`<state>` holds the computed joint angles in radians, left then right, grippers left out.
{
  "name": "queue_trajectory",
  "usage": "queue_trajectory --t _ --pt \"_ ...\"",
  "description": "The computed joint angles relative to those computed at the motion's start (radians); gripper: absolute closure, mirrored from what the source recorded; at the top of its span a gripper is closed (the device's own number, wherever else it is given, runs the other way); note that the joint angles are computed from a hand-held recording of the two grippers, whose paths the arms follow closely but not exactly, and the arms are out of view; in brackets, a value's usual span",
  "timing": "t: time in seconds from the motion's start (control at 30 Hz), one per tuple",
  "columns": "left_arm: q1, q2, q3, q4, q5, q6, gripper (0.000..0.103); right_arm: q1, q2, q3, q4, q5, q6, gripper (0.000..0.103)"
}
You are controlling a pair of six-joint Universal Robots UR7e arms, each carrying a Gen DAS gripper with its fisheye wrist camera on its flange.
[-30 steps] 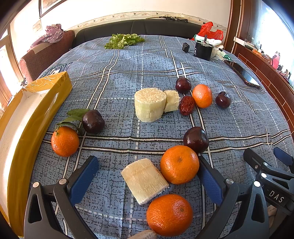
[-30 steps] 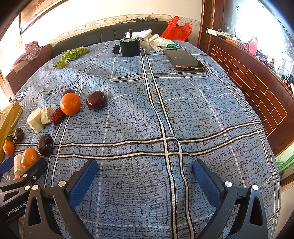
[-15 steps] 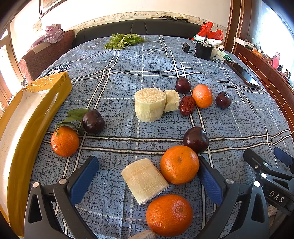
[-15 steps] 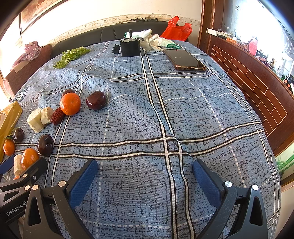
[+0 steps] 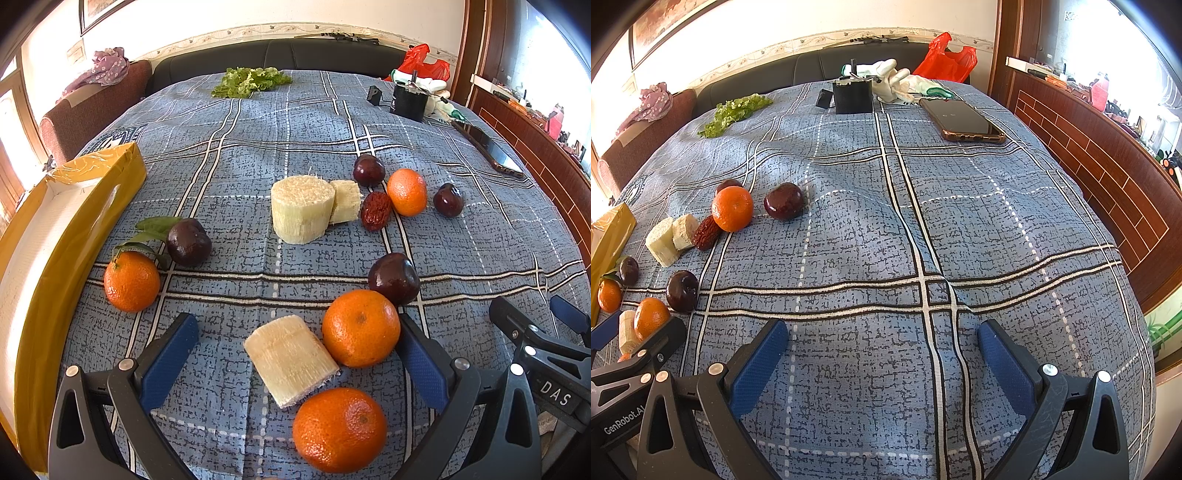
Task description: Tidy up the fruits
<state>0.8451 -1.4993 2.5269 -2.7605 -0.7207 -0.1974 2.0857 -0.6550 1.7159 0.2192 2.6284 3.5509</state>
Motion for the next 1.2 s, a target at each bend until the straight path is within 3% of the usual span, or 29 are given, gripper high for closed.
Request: queue_trajectory --t 0.2,0.4,0.53,0.6,0.63,0.73,0.8,0.97,1.1,1.2 --pt "-0.006 -0.022 0.008 0.031 -0.001 -0.015 0.0 0.0 0.001 0.0 0.0 0.0 0.0 0.0" --pt "-0.024 -0.088 0.011 0.168 -0.025 -0.048 0.0 -0.001 0.001 -0.001 0.001 -0.001 0.001 0.0" --pt "-0.028 -0.15 0.016 0.253 -0.07 -0.02 0.0 0.001 0.022 -0.031 0.111 -0.017 0.103 0.0" --pt "-0.034 -0.206 0.022 0.316 -0.105 -0.013 0.001 -0.005 0.019 -0.028 0.121 -0.019 0.109 0.0" --pt "-0.03 -0.242 0.025 0.329 -0.138 -0.005 0.007 -0.005 0.017 -0.024 0.116 -0.022 0.101 0.0" --pt "-0.01 -0.413 0.028 0.377 -0.259 0.002 0.02 0.006 0.013 -0.01 0.113 -0.028 0.104 0.0" --pt "-0.014 -0.526 0.034 0.395 -0.282 0.016 0.02 0.016 0.02 -0.01 0.119 -0.029 0.114 0.0" --pt "-0.07 -0.764 -0.01 0.524 -0.134 0.008 0.02 0.028 0.013 0.006 0.131 -0.044 0.121 0.0" --pt "-0.045 -0.815 -0.068 0.476 -0.109 0.086 0.02 0.054 -0.061 0.068 0.027 -0.097 0.074 0.01" --pt "-0.014 -0.795 -0.081 0.406 -0.141 0.156 0.02 0.086 -0.109 0.099 -0.072 -0.166 -0.001 0.013"
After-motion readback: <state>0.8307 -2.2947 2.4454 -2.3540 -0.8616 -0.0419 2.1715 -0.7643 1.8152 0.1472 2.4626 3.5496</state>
